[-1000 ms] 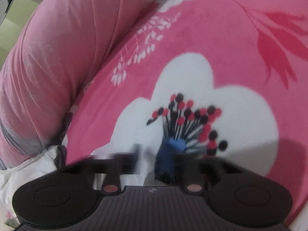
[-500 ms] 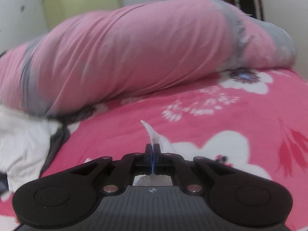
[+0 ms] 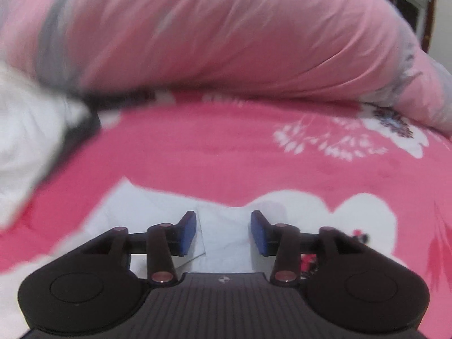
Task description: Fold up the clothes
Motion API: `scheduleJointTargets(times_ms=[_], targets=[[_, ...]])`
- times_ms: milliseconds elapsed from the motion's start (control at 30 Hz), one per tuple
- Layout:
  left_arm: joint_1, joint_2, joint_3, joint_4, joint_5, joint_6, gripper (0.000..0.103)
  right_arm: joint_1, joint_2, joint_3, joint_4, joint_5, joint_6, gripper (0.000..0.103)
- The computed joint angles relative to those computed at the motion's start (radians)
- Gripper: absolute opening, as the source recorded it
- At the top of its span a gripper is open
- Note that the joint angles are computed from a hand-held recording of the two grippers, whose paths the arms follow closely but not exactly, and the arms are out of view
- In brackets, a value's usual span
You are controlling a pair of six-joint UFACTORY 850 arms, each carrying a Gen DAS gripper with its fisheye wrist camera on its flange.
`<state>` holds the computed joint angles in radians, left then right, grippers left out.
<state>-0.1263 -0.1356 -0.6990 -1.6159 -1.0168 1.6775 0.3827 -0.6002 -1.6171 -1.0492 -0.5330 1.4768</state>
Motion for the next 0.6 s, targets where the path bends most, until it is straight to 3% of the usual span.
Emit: scheduleJointTargets(times_ms=[200, 267, 433, 600], targets=[[0.016, 0.016, -0.003, 0.002, -0.001, -0.058, 0.019, 0.08, 0.399, 0.356, -0.181, 0.065, 0.238, 0.052], [0.027, 0.025, -0.003, 0.009, -0.001, -0.089, 0.023, 0.139, 0.55, 0.473, -0.214, 0.028, 0.297, 0.064], [0.058, 0.044, -0.006, 0.063, -0.025, -0.163, 0.03, 0.363, 0.831, 0.649, -0.132, -0.181, 0.276, 0.065], [0.036, 0.077, -0.003, 0.18, -0.014, -0.217, 0.033, 0.6, 0.937, 0.74, -0.054, -0.403, 0.375, 0.065]])
